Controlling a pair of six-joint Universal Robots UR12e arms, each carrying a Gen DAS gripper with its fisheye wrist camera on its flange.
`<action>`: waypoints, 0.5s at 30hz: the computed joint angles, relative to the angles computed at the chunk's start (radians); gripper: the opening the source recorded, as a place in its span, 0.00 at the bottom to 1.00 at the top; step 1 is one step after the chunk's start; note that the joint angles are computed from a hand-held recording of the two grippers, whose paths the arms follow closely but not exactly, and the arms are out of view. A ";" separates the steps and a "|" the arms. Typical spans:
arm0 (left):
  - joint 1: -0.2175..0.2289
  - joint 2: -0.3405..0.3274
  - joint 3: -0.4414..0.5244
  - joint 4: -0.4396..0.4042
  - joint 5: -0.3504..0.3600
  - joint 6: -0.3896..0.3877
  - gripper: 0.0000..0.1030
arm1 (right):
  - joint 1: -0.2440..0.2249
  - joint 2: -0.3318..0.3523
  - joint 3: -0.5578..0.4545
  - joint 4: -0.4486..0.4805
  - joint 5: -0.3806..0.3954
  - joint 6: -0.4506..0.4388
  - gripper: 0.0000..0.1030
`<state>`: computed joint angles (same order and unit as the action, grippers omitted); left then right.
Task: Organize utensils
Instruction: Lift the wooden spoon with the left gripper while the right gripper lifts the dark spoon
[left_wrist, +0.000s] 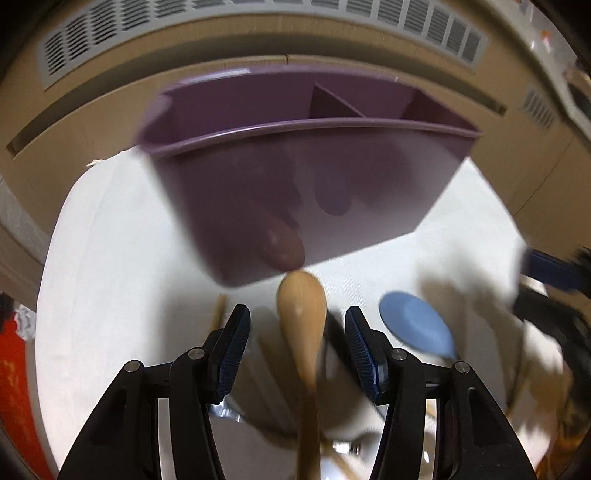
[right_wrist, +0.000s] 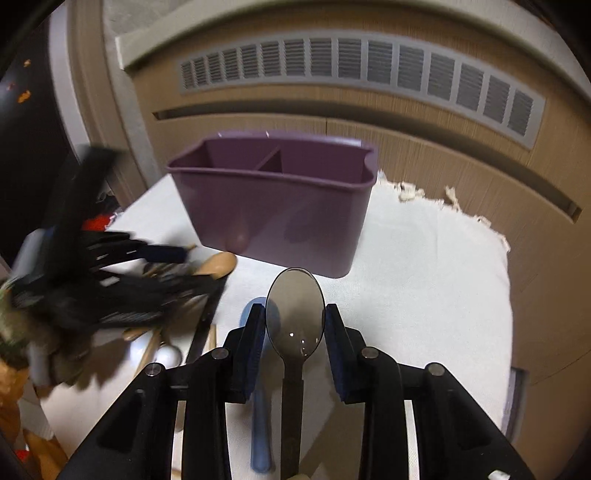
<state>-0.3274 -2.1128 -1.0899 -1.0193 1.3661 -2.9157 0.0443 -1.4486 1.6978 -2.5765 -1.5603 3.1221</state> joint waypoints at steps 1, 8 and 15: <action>-0.005 -0.007 0.012 -0.010 0.020 -0.001 0.52 | 0.003 0.002 -0.004 -0.003 0.000 0.000 0.29; -0.028 -0.027 0.036 -0.017 0.090 0.021 0.40 | -0.002 -0.023 0.026 -0.046 0.015 0.003 0.29; -0.028 0.049 -0.096 0.132 0.076 0.040 0.30 | 0.004 -0.047 0.035 -0.057 0.007 0.002 0.29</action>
